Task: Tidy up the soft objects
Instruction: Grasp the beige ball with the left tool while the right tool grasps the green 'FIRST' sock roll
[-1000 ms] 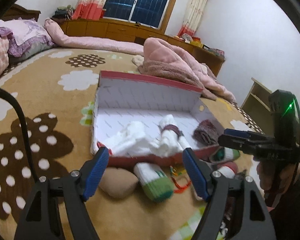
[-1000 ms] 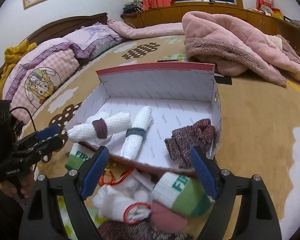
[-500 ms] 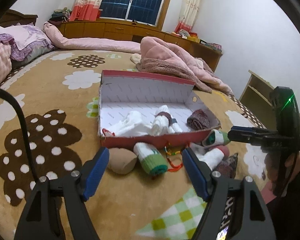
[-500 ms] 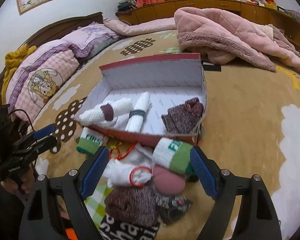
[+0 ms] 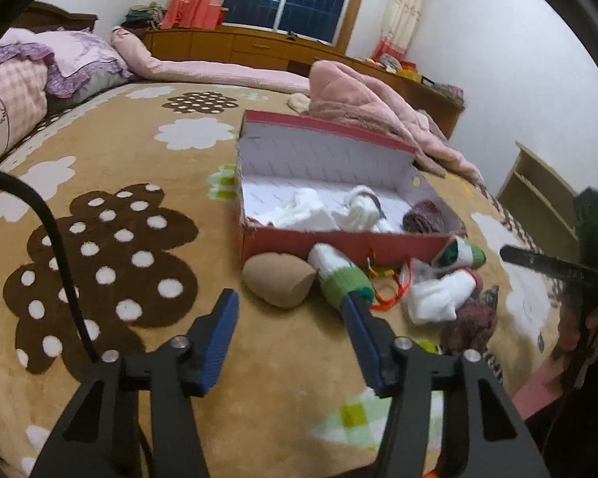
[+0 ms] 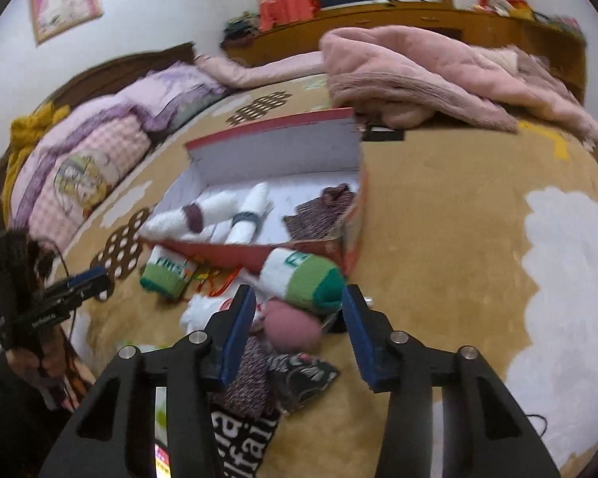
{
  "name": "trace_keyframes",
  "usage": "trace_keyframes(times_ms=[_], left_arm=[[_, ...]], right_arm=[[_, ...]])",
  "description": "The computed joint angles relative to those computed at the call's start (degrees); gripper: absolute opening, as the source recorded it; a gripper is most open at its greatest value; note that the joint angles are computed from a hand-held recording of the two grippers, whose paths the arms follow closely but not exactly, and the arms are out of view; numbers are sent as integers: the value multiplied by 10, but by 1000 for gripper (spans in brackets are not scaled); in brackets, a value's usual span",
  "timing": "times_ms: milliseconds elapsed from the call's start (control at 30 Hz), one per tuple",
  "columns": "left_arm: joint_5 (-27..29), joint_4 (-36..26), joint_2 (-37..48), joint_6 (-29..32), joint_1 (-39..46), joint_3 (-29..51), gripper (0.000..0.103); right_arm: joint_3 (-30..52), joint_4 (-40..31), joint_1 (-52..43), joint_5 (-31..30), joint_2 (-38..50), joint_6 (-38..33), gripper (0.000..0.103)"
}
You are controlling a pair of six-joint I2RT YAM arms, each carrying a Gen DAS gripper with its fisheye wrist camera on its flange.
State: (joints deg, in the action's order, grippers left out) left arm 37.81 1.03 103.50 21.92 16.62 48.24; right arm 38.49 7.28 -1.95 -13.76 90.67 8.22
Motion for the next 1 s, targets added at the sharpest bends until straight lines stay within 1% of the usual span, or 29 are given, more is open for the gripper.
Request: trace_keyframes(times_ms=[67, 133, 233, 267, 300, 367, 400, 433, 467, 533, 567, 633, 667, 767, 800, 1000], left_arm=[[1, 7, 5, -17, -7, 9, 50], [-10, 25, 11, -29, -20, 14, 50], [-45, 36, 43, -45, -43, 36, 52], [-61, 37, 55, -51, -50, 42, 54], [-81, 32, 73, -57, -59, 55, 55], [-100, 28, 96, -57, -70, 69, 55], [-107, 34, 106, -57, -74, 71, 55], [-101, 40, 112, -57, -74, 71, 44], [-95, 44, 113, -59, -74, 70, 40], [-99, 57, 104, -64, -77, 61, 34], [-93, 59, 100, -70, -75, 58, 32], [-73, 60, 97, -83, -65, 58, 29], [-59, 57, 94, -89, -59, 59, 27], [-44, 53, 73, -91, -47, 52, 26], [-41, 50, 65, -90, -44, 50, 26], [-12, 27, 2, -86, -27, 30, 26]], right_arm=[[18, -12, -18, -21, 20, 14, 47], [32, -16, -27, -34, 38, 17, 47], [52, -22, -29, -25, 68, 15, 49], [62, -31, -35, -35, 81, 21, 54], [76, -42, -45, -57, 100, 32, 62], [92, -45, -63, -92, 128, 54, 67], [96, -42, -67, -104, 137, 61, 67], [101, -39, -72, -118, 146, 64, 67], [106, -36, -77, -133, 154, 67, 67], [112, -25, -82, -160, 166, 74, 67], [113, -21, -81, -163, 168, 76, 64], [113, -14, -77, -163, 168, 76, 43], [114, -14, -74, -163, 168, 73, 24], [116, -32, -54, -142, 150, 45, 16], [112, -32, -51, -138, 143, 42, 15], [91, -44, -57, -149, 88, 56, 15]])
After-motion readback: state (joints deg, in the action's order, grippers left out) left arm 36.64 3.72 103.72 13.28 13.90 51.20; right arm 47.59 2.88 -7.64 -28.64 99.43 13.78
